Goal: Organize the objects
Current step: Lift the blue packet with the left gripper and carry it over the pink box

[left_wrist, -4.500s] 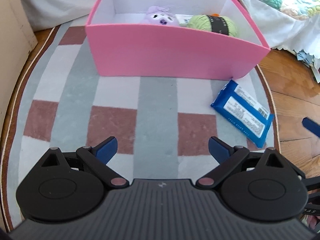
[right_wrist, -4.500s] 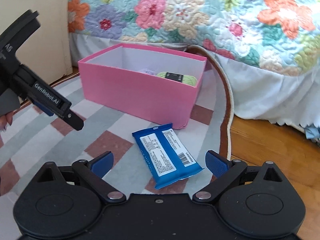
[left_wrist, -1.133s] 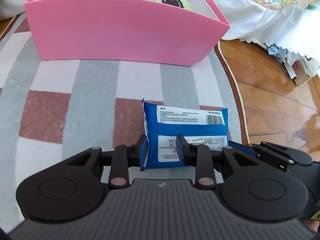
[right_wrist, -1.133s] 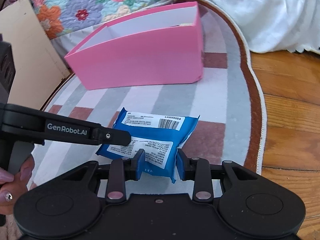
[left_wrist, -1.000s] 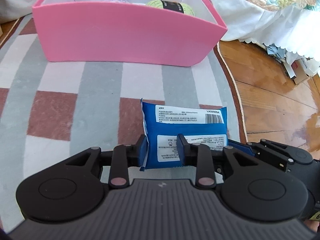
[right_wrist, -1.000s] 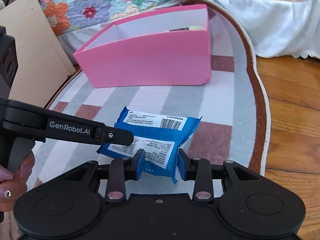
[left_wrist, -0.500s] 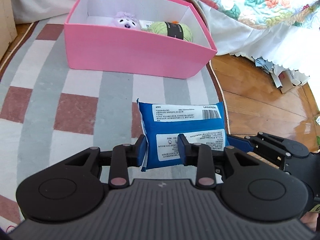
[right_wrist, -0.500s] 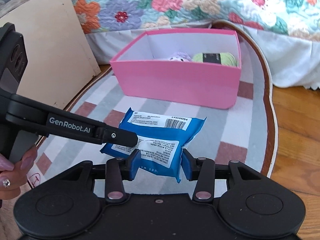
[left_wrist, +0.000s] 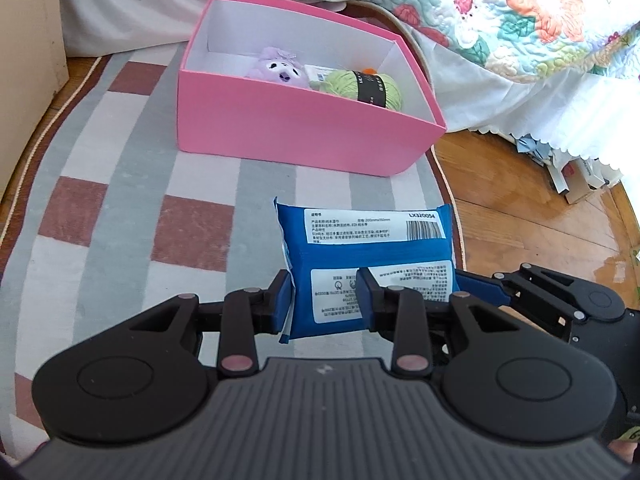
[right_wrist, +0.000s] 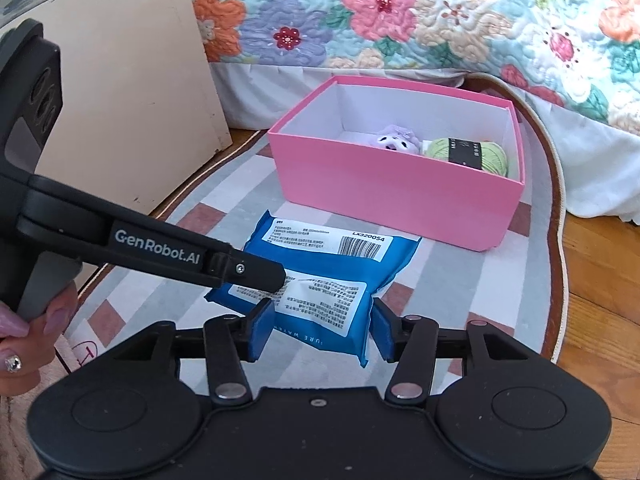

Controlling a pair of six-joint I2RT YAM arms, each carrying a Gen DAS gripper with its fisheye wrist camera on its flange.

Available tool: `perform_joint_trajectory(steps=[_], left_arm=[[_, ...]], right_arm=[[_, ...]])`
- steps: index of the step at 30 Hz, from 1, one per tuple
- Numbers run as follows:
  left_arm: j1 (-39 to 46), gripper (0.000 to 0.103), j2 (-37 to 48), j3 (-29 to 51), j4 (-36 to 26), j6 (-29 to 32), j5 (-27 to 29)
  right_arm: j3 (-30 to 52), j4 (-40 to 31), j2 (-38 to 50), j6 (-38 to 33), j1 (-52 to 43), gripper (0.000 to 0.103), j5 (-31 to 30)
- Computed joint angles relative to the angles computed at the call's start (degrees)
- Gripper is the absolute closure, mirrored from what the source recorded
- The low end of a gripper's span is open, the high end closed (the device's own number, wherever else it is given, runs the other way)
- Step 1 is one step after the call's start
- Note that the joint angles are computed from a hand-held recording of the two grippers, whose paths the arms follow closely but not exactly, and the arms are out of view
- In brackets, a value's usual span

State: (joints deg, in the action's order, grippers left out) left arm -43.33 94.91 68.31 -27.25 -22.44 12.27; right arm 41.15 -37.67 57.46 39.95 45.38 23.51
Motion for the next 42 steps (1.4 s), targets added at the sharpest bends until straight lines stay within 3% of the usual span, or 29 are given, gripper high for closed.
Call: perform_joint_trajectory(steps=[19,27,42], left_arm=[[0.1,0.071,-4.01,0.53,-0.96,0.43,-2.05],[-0.66,0.071,-4.84,4.35,-4.45,1.56,-4.26],[0.9,0.071,-0.02,16.25,-9.28,4.87,-6.28]], right_arm=[[6.41,-4.09,3.29,0.64,5.56,0.04,7.02],[8.64,-5.42,2.91,-1.49,6.19,0.04,8.94],[12.44,-0.03,5.07,-10.84,-2.1,0.04,5.22]])
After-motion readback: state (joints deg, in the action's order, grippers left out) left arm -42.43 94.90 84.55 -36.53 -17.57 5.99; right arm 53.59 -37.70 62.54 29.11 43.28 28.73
